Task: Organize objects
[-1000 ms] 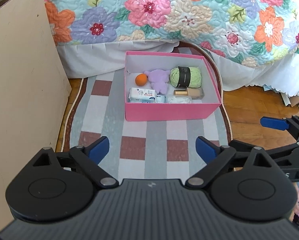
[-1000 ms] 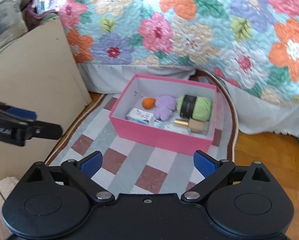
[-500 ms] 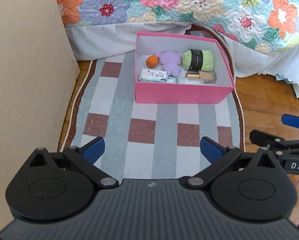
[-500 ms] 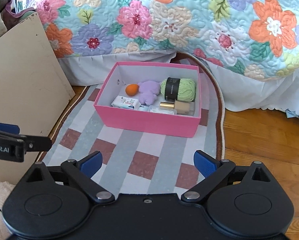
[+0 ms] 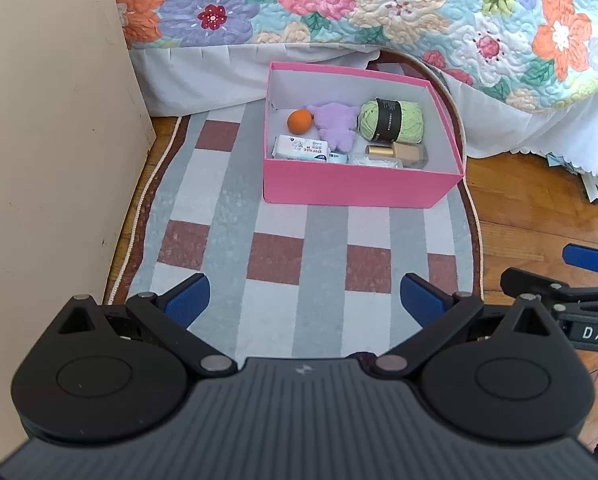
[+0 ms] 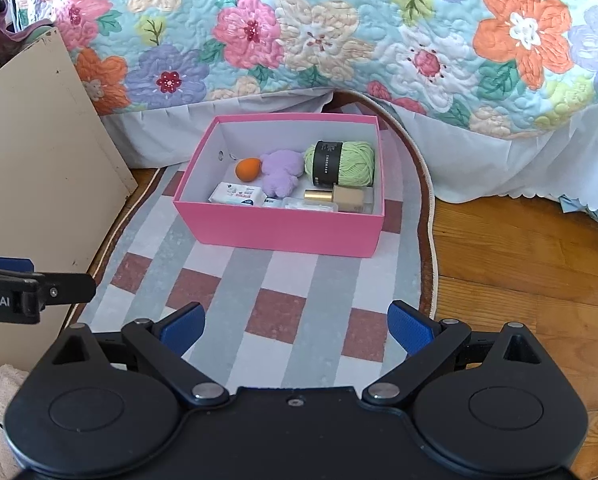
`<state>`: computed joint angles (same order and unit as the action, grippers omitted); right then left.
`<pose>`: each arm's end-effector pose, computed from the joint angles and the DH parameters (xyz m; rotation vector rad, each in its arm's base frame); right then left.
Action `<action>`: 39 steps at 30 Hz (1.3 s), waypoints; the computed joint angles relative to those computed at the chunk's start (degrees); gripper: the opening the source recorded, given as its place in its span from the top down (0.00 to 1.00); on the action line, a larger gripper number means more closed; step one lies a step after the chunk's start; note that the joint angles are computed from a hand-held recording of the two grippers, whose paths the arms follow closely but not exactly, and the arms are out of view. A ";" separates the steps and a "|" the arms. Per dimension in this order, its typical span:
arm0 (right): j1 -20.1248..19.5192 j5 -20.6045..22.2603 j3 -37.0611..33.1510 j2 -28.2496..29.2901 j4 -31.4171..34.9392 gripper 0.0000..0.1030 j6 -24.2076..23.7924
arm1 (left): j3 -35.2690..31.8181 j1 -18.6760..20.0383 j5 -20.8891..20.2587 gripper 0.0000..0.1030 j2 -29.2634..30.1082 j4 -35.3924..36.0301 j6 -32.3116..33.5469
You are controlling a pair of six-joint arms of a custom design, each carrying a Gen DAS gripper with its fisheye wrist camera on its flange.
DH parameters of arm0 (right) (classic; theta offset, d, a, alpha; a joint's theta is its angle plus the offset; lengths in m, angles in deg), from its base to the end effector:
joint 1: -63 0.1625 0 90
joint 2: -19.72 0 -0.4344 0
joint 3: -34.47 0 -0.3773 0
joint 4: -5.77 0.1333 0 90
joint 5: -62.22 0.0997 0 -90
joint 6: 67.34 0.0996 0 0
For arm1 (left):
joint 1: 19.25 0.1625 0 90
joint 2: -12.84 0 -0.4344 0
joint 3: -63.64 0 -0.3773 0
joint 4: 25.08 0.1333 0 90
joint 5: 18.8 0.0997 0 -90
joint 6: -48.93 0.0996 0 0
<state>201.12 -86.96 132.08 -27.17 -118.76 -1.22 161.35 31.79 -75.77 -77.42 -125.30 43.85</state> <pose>0.4915 -0.3765 0.1108 -0.1695 -2.2114 0.8835 -0.1533 -0.4879 0.4694 0.7406 2.4957 -0.3477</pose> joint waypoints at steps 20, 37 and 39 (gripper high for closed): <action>-0.17 -0.37 0.90 -1.00 1.83 0.03 1.27 | 0.71 -1.30 3.58 0.00 0.31 2.33 -2.50; -0.15 -0.09 0.51 -1.23 4.02 0.03 2.14 | 0.18 -1.20 3.34 0.00 0.20 2.82 -1.82; -0.24 -0.12 0.45 -1.32 4.61 0.03 2.46 | 0.14 -1.15 3.41 0.00 0.21 2.66 -1.56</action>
<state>200.88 -87.08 132.52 -28.49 -114.15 1.24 161.49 30.64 -72.37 -77.21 -122.65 42.29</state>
